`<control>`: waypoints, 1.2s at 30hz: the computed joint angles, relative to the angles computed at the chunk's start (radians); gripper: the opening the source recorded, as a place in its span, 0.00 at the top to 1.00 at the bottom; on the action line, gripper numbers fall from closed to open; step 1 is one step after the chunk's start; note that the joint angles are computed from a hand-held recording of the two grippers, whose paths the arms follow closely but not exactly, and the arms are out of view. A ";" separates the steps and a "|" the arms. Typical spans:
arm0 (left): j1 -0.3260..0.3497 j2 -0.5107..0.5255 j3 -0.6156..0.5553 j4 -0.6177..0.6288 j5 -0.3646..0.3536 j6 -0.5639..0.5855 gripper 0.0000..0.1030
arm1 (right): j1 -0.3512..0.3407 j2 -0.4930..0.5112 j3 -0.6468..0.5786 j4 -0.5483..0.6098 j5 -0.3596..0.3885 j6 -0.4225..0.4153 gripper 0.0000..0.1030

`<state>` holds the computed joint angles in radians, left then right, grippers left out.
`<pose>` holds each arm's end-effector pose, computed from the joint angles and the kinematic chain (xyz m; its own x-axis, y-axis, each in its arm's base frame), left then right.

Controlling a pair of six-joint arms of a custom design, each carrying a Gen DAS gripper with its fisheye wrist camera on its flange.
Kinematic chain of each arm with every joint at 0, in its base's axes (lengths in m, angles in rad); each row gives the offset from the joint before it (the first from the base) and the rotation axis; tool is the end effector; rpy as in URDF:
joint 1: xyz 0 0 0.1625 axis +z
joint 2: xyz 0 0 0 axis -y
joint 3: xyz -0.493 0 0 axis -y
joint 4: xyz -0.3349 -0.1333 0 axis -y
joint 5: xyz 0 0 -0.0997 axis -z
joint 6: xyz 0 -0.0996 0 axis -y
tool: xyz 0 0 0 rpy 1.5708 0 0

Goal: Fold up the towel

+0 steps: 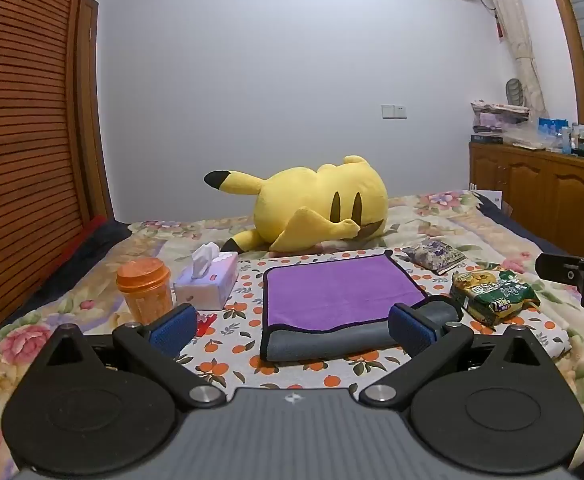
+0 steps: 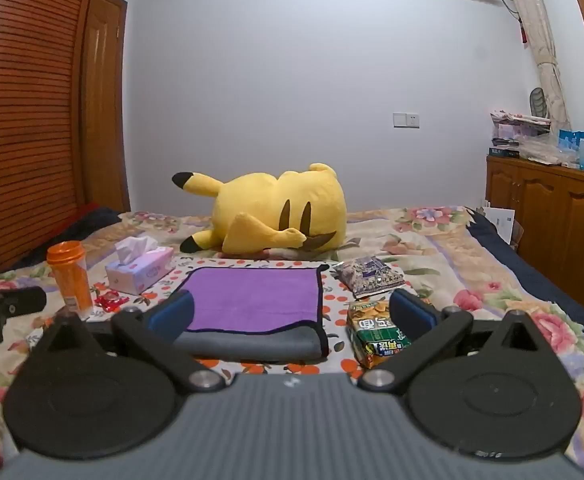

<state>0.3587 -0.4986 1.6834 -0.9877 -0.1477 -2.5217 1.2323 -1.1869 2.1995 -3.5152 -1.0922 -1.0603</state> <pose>-0.4104 -0.4014 -0.0069 -0.5907 -0.3494 -0.7274 0.6469 0.3338 -0.6857 0.0055 -0.5240 0.3629 -0.6419 -0.5172 0.5662 -0.7409 0.2278 -0.6318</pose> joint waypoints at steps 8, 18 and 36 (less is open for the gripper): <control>0.000 0.003 -0.007 0.026 -0.001 -0.017 0.00 | 0.002 -0.001 0.000 0.000 -0.003 0.000 0.00; 0.000 0.005 -0.011 0.042 0.000 -0.028 0.00 | 0.002 -0.001 0.000 0.001 0.000 0.004 0.00; 0.000 0.008 -0.016 0.060 0.000 -0.041 0.00 | 0.005 0.001 0.001 -0.004 -0.001 0.004 0.00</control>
<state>0.3586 -0.4908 1.6671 -0.9273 -0.1475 -2.5626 1.2374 -1.1856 2.2004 -3.5197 -1.0937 -1.0561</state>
